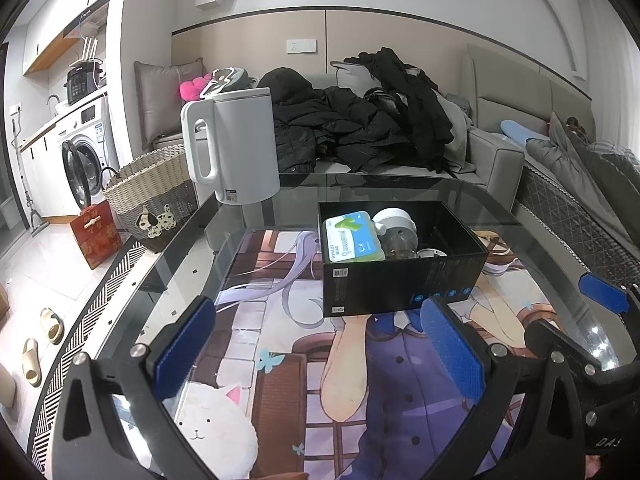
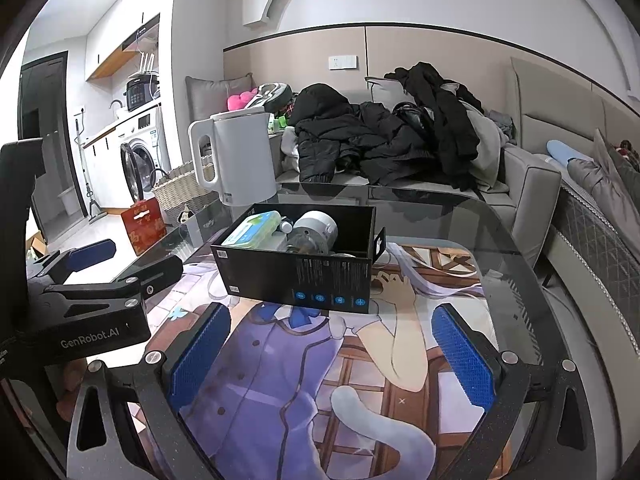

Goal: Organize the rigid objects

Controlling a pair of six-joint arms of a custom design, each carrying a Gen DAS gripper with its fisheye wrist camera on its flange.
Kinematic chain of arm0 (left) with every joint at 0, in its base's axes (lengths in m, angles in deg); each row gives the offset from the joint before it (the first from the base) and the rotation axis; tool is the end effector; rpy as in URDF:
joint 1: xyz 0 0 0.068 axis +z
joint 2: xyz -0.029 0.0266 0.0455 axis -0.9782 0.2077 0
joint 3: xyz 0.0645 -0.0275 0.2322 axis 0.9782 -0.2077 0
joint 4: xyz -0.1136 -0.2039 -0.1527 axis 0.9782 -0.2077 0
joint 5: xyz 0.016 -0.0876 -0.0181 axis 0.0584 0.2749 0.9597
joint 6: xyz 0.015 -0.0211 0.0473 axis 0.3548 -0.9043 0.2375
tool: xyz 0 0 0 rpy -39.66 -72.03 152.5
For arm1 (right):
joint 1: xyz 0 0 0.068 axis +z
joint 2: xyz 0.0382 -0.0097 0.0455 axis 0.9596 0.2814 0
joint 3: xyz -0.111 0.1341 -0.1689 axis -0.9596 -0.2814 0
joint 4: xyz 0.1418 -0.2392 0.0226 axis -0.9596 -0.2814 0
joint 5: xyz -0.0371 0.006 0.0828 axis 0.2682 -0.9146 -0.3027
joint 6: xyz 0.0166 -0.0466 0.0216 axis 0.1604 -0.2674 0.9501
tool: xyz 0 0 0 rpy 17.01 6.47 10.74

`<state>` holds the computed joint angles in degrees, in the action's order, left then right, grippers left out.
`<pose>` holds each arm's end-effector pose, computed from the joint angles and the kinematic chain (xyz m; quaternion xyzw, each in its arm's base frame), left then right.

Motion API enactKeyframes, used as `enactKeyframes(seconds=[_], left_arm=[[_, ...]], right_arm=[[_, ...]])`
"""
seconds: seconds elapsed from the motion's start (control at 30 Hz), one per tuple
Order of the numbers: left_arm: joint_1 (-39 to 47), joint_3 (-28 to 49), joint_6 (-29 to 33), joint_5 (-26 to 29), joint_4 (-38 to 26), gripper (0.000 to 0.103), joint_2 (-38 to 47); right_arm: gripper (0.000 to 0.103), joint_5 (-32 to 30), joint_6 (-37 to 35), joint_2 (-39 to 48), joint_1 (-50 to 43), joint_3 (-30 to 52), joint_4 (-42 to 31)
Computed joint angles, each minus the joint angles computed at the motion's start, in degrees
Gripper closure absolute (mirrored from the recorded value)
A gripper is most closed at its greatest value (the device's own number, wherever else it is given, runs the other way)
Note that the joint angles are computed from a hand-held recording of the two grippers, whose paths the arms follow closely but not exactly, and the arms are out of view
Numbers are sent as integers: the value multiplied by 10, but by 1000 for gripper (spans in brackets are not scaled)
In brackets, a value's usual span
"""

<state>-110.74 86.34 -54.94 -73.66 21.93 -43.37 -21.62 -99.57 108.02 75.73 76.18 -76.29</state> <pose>0.1661 -0.0788 0.1282 -0.1481 0.8615 0.0723 0.4803 0.2350 0.0242 0.1329 -0.2442 0.8382 0.1425 0.4663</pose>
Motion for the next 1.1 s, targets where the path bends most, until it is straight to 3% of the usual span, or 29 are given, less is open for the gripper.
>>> enactKeyframes(seconds=[1.1], left_arm=[[2,3,-15,12,-6,0,3]], right_arm=[[1,0,-4,9,4,-3,3]])
